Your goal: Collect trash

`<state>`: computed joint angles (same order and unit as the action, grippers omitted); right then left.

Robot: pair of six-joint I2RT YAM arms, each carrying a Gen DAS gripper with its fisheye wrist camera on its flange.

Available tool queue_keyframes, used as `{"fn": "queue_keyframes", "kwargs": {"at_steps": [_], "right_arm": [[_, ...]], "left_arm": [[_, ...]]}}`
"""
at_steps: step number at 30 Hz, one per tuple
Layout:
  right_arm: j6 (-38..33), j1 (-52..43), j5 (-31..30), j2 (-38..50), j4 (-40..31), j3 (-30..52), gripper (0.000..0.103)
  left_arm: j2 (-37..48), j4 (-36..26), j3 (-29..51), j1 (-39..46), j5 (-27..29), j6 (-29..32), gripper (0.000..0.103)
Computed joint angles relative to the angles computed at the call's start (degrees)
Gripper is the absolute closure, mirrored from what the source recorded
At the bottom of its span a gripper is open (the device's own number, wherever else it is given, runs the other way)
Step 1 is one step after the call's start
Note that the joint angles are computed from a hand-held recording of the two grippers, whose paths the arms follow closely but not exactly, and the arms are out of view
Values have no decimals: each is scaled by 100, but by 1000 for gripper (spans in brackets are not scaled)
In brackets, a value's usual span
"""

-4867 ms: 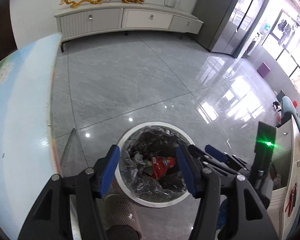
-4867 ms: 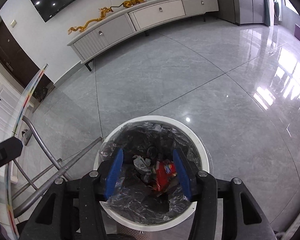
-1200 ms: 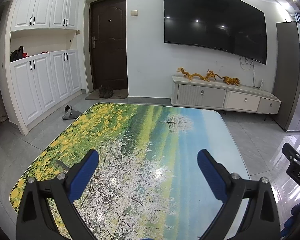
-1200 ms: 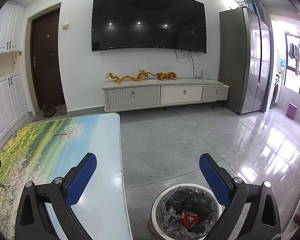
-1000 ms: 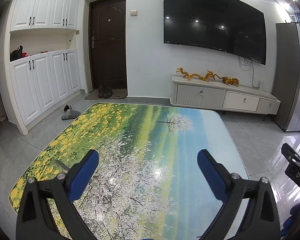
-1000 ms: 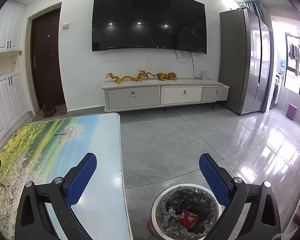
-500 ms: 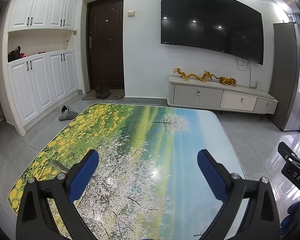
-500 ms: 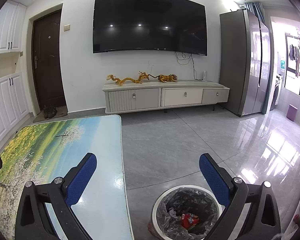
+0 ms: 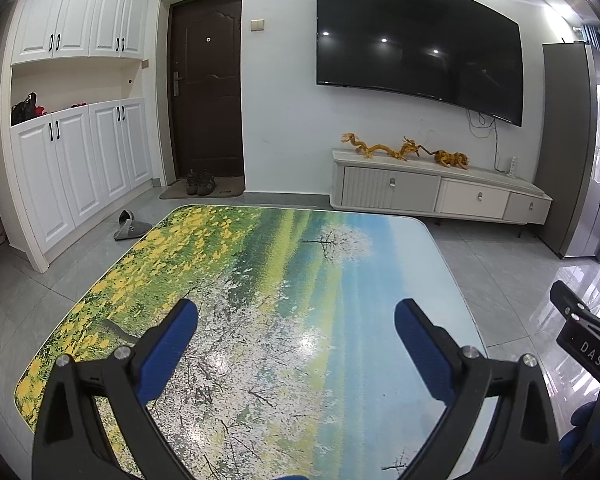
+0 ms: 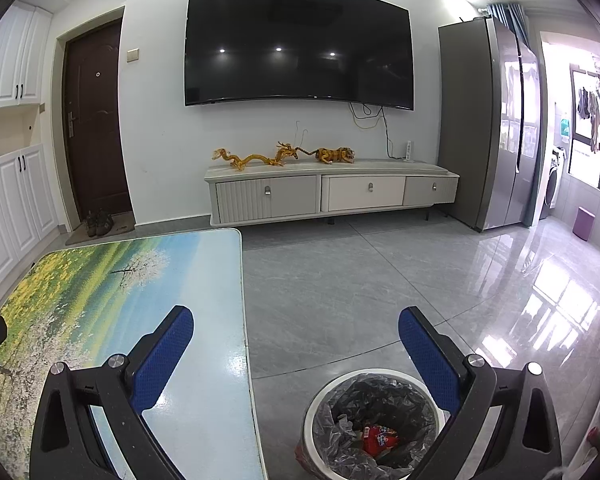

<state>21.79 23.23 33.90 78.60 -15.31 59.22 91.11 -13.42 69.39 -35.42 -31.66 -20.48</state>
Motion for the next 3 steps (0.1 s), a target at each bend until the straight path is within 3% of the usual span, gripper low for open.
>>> {"fn": "queue_keyframes", "kwargs": {"at_steps": [3], "right_arm": [[12,17,18,7,17,-6,0]], "left_arm": [[-3,10,0,-16,-9,-22,4]]}}
